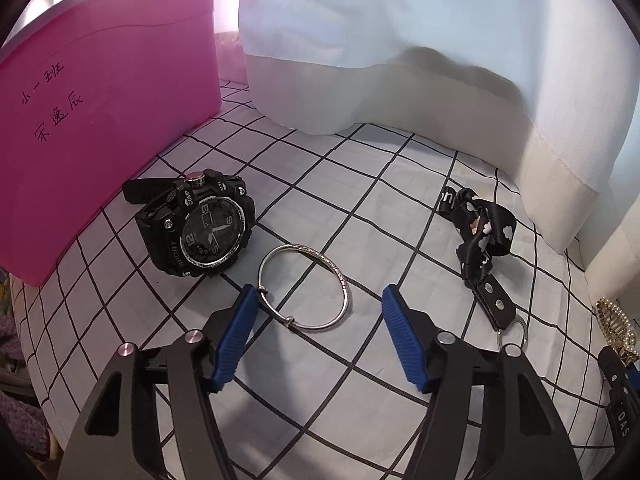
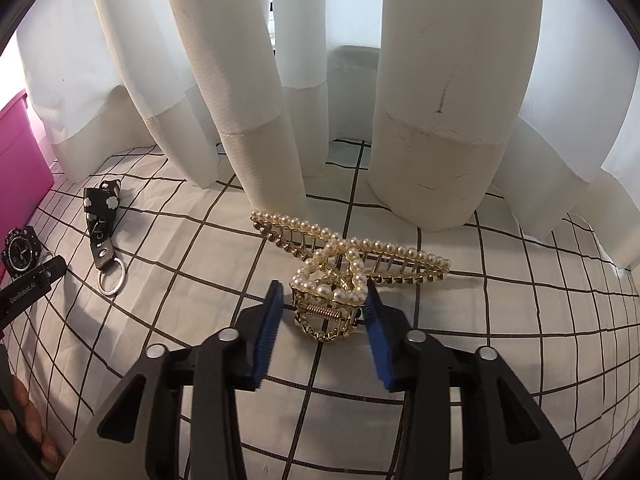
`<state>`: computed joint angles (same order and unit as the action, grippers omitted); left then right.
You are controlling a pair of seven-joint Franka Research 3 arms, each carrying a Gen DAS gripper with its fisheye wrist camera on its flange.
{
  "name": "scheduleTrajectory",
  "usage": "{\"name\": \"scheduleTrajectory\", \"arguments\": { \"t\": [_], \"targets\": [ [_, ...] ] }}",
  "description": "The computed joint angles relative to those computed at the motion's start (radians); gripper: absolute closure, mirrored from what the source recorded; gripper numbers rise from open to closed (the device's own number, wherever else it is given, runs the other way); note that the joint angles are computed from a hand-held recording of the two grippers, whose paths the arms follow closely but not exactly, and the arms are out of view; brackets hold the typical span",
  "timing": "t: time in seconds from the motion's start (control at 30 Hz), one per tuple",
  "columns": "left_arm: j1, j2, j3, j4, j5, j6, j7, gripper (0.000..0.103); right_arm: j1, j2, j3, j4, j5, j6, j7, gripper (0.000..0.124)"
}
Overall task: Organize jewelry
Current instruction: 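Lower the left tool onto the silver bangle while the right tool approaches the pearl claw clip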
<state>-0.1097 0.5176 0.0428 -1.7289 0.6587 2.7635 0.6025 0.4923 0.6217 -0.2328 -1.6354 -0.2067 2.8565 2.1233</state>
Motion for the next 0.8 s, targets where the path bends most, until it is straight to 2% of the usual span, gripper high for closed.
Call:
{"name": "scheduleTrajectory", "arguments": {
  "t": [0.03,0.13,0.2,0.37,0.53,0.67,0.8],
  "targets": [
    [-0.003,-0.003,0.002,-0.005,0.009,0.01,0.002,0.06,-0.009,-0.002,0.01,-0.004,0.008,0.008,-0.008,0.093],
    [-0.006,-0.015,0.001,-0.022,0.02,0.022,0.006,0.064,-0.032,-0.015,0.036,-0.032,0.038,0.045,-0.032,0.093],
    [-0.001,-0.025,-0.001,-0.039,0.019,0.041,0.008,0.071,-0.032,-0.024,0.035,-0.055,0.055,0.069,-0.042,0.093],
    [-0.005,-0.045,0.0,-0.068,0.028,0.05,0.008,0.071,-0.045,-0.025,0.048,-0.061,0.099,0.092,-0.095,0.093],
    [0.002,-0.068,0.002,-0.104,0.028,0.09,-0.003,0.071,-0.044,-0.058,0.049,-0.117,0.135,0.13,-0.136,0.093],
    [-0.013,-0.084,0.026,-0.126,0.067,0.117,-0.034,0.072,-0.038,-0.083,0.047,-0.161,0.158,0.162,-0.167,0.093],
    [-0.007,-0.101,0.019,-0.147,0.075,0.128,-0.038,0.072,-0.048,-0.104,0.062,-0.186,0.191,0.173,-0.203,0.093]
  ]
}}
